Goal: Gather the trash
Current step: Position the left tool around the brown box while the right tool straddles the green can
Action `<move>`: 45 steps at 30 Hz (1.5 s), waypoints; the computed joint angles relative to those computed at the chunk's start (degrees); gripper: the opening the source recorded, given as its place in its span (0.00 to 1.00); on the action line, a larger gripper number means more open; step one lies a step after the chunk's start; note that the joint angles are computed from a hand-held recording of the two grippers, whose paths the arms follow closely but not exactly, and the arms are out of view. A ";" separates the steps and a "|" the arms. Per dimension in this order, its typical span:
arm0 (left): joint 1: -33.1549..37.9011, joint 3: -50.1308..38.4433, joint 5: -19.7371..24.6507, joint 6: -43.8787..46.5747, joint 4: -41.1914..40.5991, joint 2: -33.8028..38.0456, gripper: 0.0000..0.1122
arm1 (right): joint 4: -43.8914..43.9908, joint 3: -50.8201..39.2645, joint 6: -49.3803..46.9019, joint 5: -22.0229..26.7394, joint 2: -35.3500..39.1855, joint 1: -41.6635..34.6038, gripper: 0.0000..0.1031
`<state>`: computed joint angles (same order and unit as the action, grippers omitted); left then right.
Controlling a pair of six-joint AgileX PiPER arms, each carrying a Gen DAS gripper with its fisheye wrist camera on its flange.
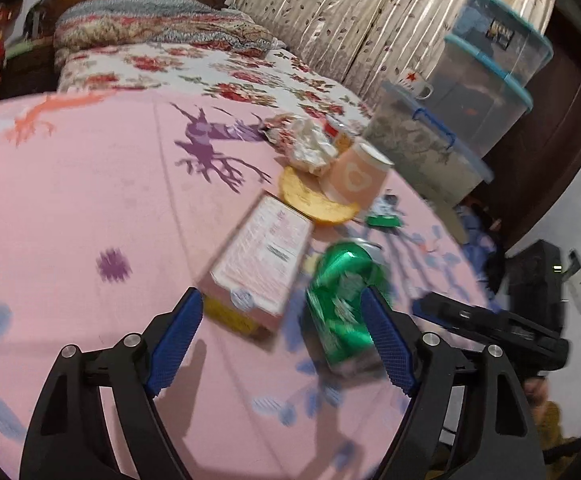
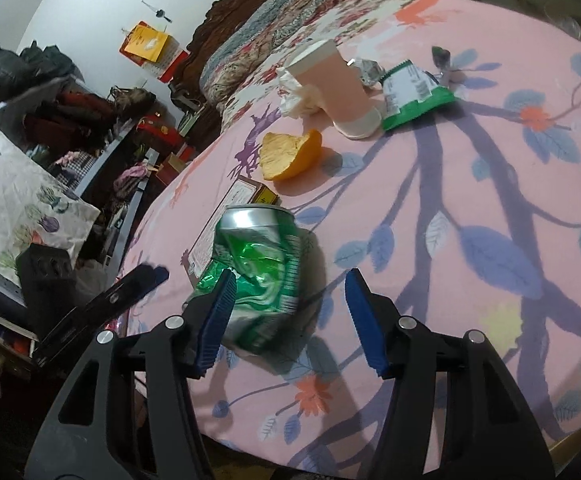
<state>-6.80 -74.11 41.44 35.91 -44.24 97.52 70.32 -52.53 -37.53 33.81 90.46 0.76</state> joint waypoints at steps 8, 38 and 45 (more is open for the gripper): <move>-1.79 -7.26 0.46 -7.17 9.02 6.82 0.68 | 4.75 -0.78 -4.33 3.98 3.79 -1.83 0.57; -6.86 -12.11 -2.16 -16.69 18.40 11.44 0.77 | 11.60 4.56 -9.85 5.40 1.03 -9.09 0.19; -7.55 -13.95 -1.04 -19.02 21.18 12.29 0.77 | 14.15 5.40 -11.48 8.29 3.59 -10.72 0.23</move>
<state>-14.35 -88.06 40.40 16.88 -23.06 109.81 84.47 -47.13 -49.00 42.10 94.05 -9.96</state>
